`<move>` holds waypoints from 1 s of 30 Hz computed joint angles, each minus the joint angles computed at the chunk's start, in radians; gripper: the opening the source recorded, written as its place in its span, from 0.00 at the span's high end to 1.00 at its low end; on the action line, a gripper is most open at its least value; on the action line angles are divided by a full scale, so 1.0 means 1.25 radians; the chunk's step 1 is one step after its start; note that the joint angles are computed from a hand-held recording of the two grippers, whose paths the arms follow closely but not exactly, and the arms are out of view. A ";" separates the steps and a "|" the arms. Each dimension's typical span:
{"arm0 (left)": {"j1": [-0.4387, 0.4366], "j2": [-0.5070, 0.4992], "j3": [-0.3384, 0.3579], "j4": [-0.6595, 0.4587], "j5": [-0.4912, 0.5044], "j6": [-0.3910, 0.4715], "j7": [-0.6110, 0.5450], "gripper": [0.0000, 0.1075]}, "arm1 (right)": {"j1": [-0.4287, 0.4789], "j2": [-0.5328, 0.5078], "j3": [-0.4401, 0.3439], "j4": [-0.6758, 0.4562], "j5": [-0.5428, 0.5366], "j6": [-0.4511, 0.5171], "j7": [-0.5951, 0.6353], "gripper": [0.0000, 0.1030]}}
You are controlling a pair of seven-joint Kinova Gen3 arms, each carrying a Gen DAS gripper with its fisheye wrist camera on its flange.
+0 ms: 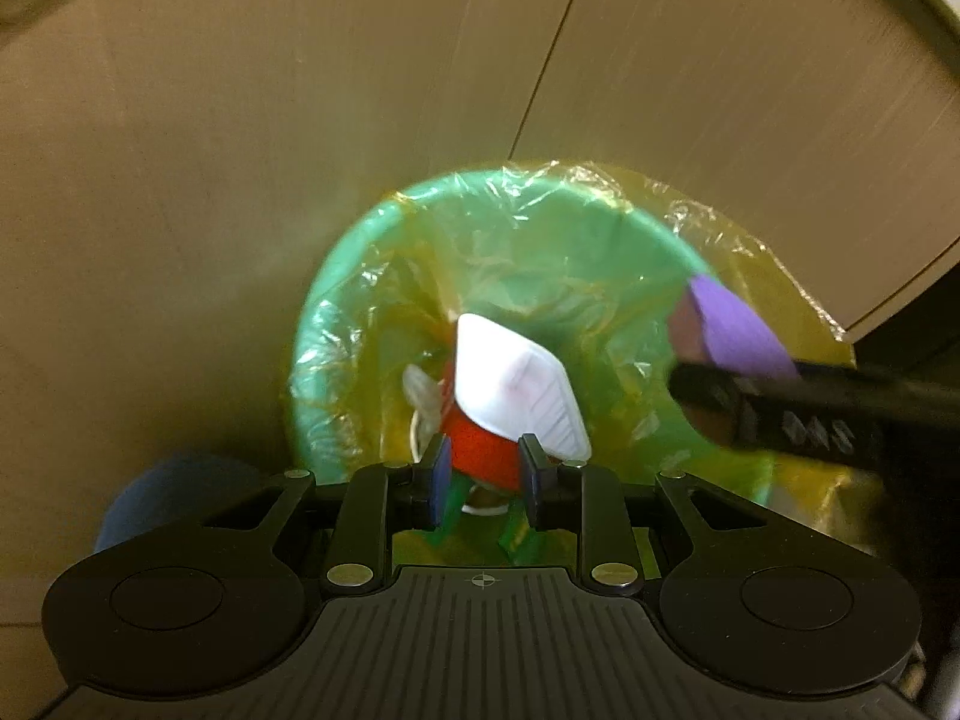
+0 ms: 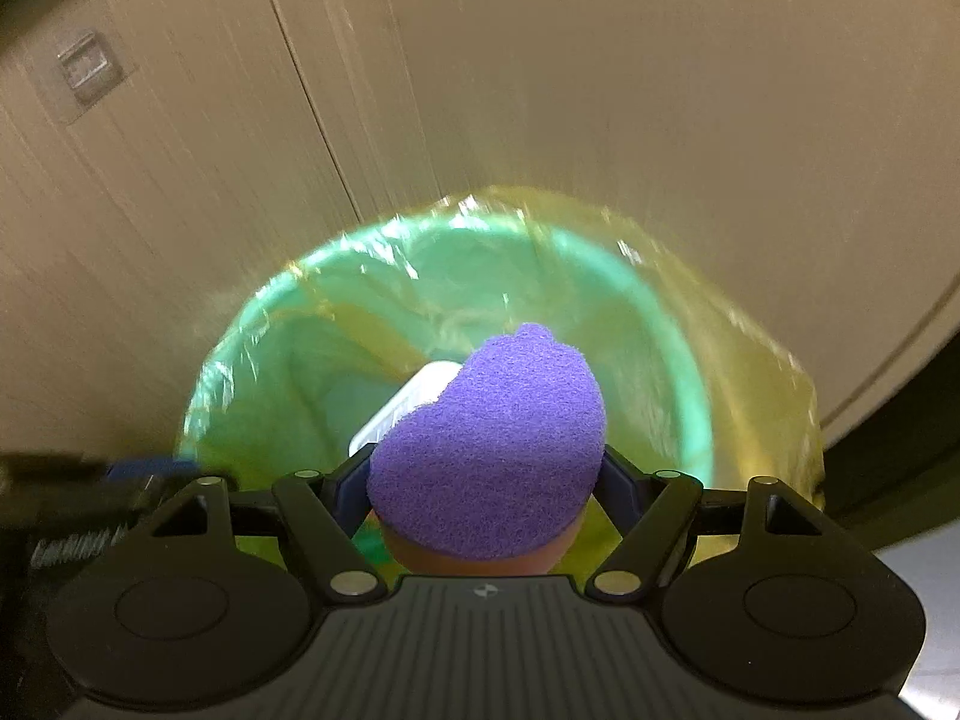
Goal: Collect trash
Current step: 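Open both grippers to drop the tray and sponge into the bin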
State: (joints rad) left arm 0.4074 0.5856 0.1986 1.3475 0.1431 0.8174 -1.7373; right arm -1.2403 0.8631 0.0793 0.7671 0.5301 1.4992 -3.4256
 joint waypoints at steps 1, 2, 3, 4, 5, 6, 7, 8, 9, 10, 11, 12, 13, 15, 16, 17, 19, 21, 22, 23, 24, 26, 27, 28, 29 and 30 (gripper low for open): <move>-0.007 -0.005 0.004 0.005 0.006 -0.002 -0.005 0.74 | 0.007 0.001 0.000 -0.001 0.004 -0.010 0.011 0.27; -0.014 -0.010 0.008 0.011 0.012 -0.003 -0.012 0.75 | 0.015 0.004 0.000 -0.004 0.006 -0.016 0.026 0.27; -0.018 -0.014 0.010 0.014 0.016 -0.001 -0.017 0.75 | 0.023 0.012 -0.001 -0.018 0.006 -0.012 0.046 0.27; -0.022 -0.016 0.013 0.017 0.020 -0.001 -0.023 0.75 | 0.031 0.024 -0.001 -0.039 0.003 -0.004 0.070 0.27; -0.025 -0.018 0.015 0.020 0.025 -0.002 -0.029 0.75 | 0.039 0.031 -0.001 -0.050 0.000 -0.002 0.090 0.27; -0.030 -0.022 0.017 0.024 0.030 -0.001 -0.035 0.75 | 0.046 0.030 -0.002 -0.047 -0.004 -0.013 0.097 0.27; -0.032 -0.024 0.017 0.027 0.034 -0.001 -0.038 0.75 | 0.050 0.024 0.001 -0.030 -0.008 -0.034 0.092 0.26; -0.034 -0.027 0.018 0.029 0.038 -0.002 -0.042 0.75 | 0.052 0.012 0.002 -0.004 -0.012 -0.064 0.075 0.26; -0.036 -0.030 0.019 0.034 0.042 -0.004 -0.046 0.75 | 0.054 -0.001 0.001 0.023 -0.014 -0.093 0.057 0.26; -0.038 -0.031 0.019 0.036 0.044 -0.005 -0.049 0.75 | 0.055 -0.014 0.002 0.049 -0.015 -0.123 0.038 0.25; -0.039 -0.033 0.019 0.038 0.047 -0.006 -0.052 0.75 | 0.053 -0.028 0.000 0.078 -0.006 -0.151 0.014 0.25; -0.040 -0.033 0.019 0.039 0.049 -0.008 -0.055 0.75 | 0.046 -0.035 0.006 0.096 0.000 -0.167 -0.007 0.24; -0.040 -0.032 0.018 0.039 0.050 -0.009 -0.056 0.75 | 0.038 -0.036 0.013 0.098 0.003 -0.169 -0.018 0.23; -0.038 -0.033 0.015 0.041 0.050 -0.010 -0.052 0.75 | 0.031 -0.041 0.012 0.108 0.019 -0.171 -0.041 0.22; -0.038 -0.034 0.014 0.043 0.051 -0.011 -0.051 0.75 | 0.027 -0.045 0.012 0.116 0.024 -0.175 -0.053 0.22; -0.039 -0.035 0.013 0.044 0.052 -0.011 -0.049 0.75 | 0.022 -0.052 0.012 0.125 0.031 -0.179 -0.065 0.22; -0.041 -0.038 0.011 0.049 0.054 -0.014 -0.045 0.75 | 0.015 -0.063 0.012 0.142 0.045 -0.185 -0.088 0.22; -0.040 -0.041 0.010 0.054 0.054 -0.018 -0.040 0.75 | 0.011 -0.063 0.010 0.136 0.054 -0.170 -0.096 0.22; -0.043 -0.043 0.011 0.057 0.056 -0.019 -0.041 0.75 | 0.006 -0.060 0.010 0.127 0.058 -0.156 -0.101 0.22; -0.047 -0.047 0.012 0.062 0.058 -0.021 -0.043 0.75 | 0.002 -0.058 0.009 0.122 0.061 -0.145 -0.104 0.22; -0.047 -0.050 0.011 0.066 0.058 -0.024 -0.041 0.75 | -0.001 -0.057 0.008 0.116 0.063 -0.135 -0.108 0.22; -0.049 -0.058 0.009 0.077 0.056 -0.027 -0.038 0.75 | -0.010 -0.050 0.005 0.098 0.061 -0.111 -0.119 0.22; -0.052 -0.064 0.009 0.085 0.057 -0.030 -0.038 0.75 | -0.015 -0.046 0.003 0.091 0.058 -0.101 -0.126 0.22; -0.058 -0.072 0.010 0.096 0.061 -0.035 -0.041 0.75 | -0.020 -0.044 0.002 0.085 0.055 -0.094 -0.136 0.22; -0.065 -0.081 0.013 0.108 0.066 -0.041 -0.048 0.75 | -0.028 -0.042 0.001 0.081 0.053 -0.088 -0.151 0.22; -0.074 -0.092 0.016 0.122 0.072 -0.049 -0.055 0.75 | -0.034 -0.040 0.001 0.077 0.051 -0.083 -0.163 0.22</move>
